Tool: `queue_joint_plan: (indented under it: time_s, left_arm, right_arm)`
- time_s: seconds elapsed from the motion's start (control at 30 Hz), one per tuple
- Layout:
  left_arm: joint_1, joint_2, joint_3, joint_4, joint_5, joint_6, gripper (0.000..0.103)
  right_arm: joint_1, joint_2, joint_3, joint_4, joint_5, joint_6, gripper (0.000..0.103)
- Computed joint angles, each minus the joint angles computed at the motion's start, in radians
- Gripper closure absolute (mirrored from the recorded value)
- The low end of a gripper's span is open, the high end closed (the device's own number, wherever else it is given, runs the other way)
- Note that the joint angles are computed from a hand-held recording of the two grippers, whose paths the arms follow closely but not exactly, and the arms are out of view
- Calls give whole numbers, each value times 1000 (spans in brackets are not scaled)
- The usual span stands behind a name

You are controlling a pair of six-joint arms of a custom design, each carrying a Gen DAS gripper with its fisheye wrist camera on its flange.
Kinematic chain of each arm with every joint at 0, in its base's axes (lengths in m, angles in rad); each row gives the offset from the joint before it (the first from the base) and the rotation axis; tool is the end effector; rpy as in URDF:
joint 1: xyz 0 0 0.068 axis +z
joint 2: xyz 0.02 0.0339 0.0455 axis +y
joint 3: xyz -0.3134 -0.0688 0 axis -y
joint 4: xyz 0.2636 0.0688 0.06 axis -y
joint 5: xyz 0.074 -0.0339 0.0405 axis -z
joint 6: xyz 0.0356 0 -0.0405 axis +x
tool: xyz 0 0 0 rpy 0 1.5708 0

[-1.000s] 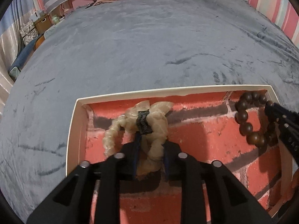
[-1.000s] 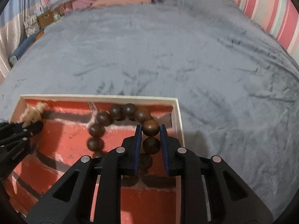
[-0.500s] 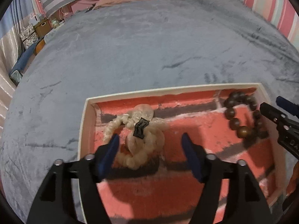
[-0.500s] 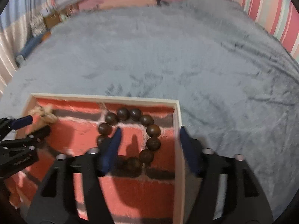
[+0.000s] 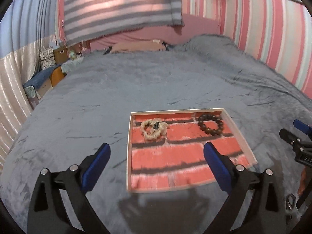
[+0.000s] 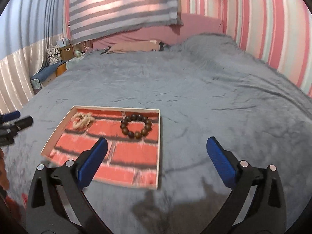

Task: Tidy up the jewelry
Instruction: 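Withdraw both tools from the tray toward the remaining jewelry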

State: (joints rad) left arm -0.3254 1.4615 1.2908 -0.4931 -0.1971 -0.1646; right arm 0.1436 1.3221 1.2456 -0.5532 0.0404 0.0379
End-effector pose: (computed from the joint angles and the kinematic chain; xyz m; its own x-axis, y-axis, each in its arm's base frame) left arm 0.3259 -0.1026 0.3723 -0.6033 0.0340 -0.7968 0.0694 0.9975 -0.0100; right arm 0.2960 0.0413 0.3924 -0.5866 -0.0466 -0.8085 -0.0885 0.9961 0.0069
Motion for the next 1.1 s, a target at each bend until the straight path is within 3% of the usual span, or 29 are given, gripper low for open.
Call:
queue_joint_plan:
  time_s: [0.27, 0.43, 0.57, 0.73, 0.87, 0.97, 1.1]
  left_arm:
    - [-95, -346, -211, -46, -80, -82, 9]
    - [-224, -522, -315, -105, -279, -148, 9]
    - [-284, -619, -376, -160, -319, -197, 9]
    - [-464, -754, -452, -303, -475, -348, 9]
    - [-622, -808, -493, -438, -614, -502, 9]
    - [-735, -859, -527, -553, -674, -644, 9]
    - [-822, -904, -563, -677, -697, -789, 9]
  right_arm:
    - [67, -333, -186, -113, 90, 60, 4]
    - [203, -472, -257, -206, 225, 159, 4]
    - [368, -572, -315, -270, 380, 271, 4]
    - [682, -646, -376, -385, 657, 471, 4]
    - [947, -646, -400, -536, 843, 745, 4]
    - [1082, -606, -411, -641, 904, 934, 4]
    - [1135, -572, -437, -682, 900, 1036, 4]
